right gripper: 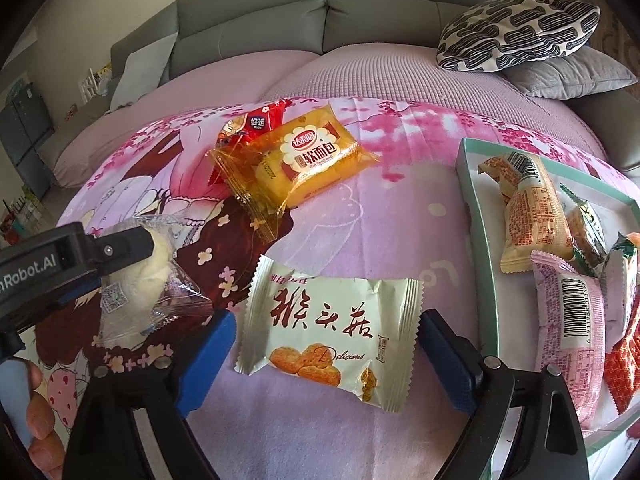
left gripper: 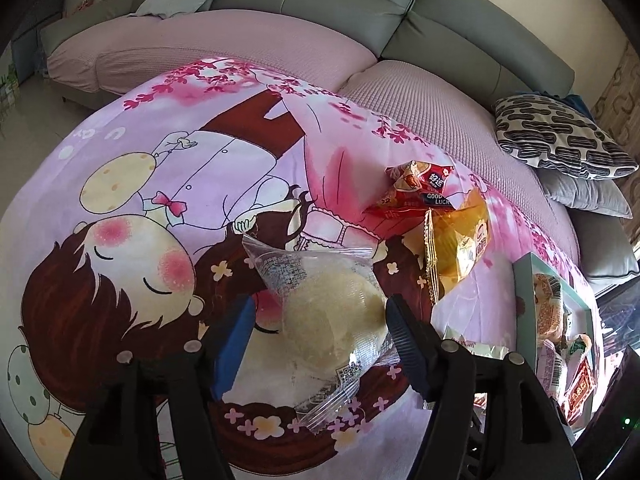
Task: Organize snacks
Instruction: 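Grasp the cream biscuit pack with the right tool while the left tool grasps the clear-wrapped bun, then carry the biscuit pack and wrapped bun over the tray with both tools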
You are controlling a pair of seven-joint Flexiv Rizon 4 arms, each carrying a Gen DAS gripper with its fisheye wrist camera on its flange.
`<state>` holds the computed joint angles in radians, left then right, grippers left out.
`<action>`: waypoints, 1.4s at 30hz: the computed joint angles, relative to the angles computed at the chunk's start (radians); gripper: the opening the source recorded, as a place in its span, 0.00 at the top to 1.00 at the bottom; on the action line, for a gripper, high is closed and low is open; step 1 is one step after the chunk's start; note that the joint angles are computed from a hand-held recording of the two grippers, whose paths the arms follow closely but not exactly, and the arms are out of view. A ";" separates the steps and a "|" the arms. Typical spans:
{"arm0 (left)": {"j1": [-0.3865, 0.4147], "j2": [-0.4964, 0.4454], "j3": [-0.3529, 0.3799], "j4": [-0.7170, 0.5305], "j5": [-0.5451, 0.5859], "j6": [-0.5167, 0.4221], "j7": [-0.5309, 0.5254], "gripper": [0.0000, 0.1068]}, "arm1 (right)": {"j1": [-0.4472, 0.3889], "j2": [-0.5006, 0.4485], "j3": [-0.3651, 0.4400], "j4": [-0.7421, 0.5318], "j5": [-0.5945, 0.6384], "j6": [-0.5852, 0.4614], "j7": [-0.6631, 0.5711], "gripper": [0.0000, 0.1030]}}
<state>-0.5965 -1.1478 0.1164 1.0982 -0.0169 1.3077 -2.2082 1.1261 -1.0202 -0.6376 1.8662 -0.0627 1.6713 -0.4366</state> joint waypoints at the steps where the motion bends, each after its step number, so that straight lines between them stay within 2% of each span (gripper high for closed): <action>1: -0.001 -0.004 0.001 -0.006 -0.001 -0.003 -0.001 0.35 | 0.005 -0.001 -0.005 0.000 -0.001 -0.011 0.001 0.14; 4: -0.001 -0.018 0.001 -0.029 -0.004 -0.021 -0.006 0.32 | 0.012 -0.001 -0.014 0.005 -0.009 -0.021 0.007 0.22; 6: 0.003 -0.025 -0.006 -0.040 -0.005 -0.025 -0.005 0.32 | 0.011 0.001 -0.013 0.008 -0.013 -0.015 0.006 0.24; 7: 0.004 -0.029 -0.007 -0.046 -0.005 -0.029 -0.005 0.32 | 0.006 0.002 -0.008 0.008 -0.016 -0.010 0.002 0.30; 17: -0.001 -0.071 -0.007 -0.127 0.010 -0.081 -0.005 0.32 | -0.003 0.008 0.005 0.009 -0.004 0.005 -0.015 0.35; 20: -0.014 -0.088 0.016 -0.172 0.025 -0.150 -0.021 0.32 | -0.004 0.009 0.007 0.009 -0.001 0.006 -0.020 0.35; 22: -0.015 -0.093 0.019 -0.186 0.040 -0.164 -0.033 0.33 | -0.004 0.009 0.007 0.009 0.001 0.006 -0.022 0.35; 29: -0.010 -0.092 0.018 -0.185 0.065 -0.145 -0.084 0.33 | -0.005 0.009 0.009 0.008 0.006 0.008 -0.025 0.36; 31: -0.010 -0.088 0.021 -0.176 0.068 -0.130 -0.107 0.33 | -0.008 0.010 0.013 0.010 0.010 0.015 -0.027 0.40; 36: -0.010 -0.078 0.028 -0.155 0.072 -0.104 -0.147 0.43 | -0.009 0.014 0.013 0.024 0.037 0.039 -0.024 0.46; 42: -0.008 -0.069 0.022 -0.143 0.077 -0.100 -0.145 0.45 | -0.017 0.019 0.026 0.027 0.064 0.058 -0.037 0.47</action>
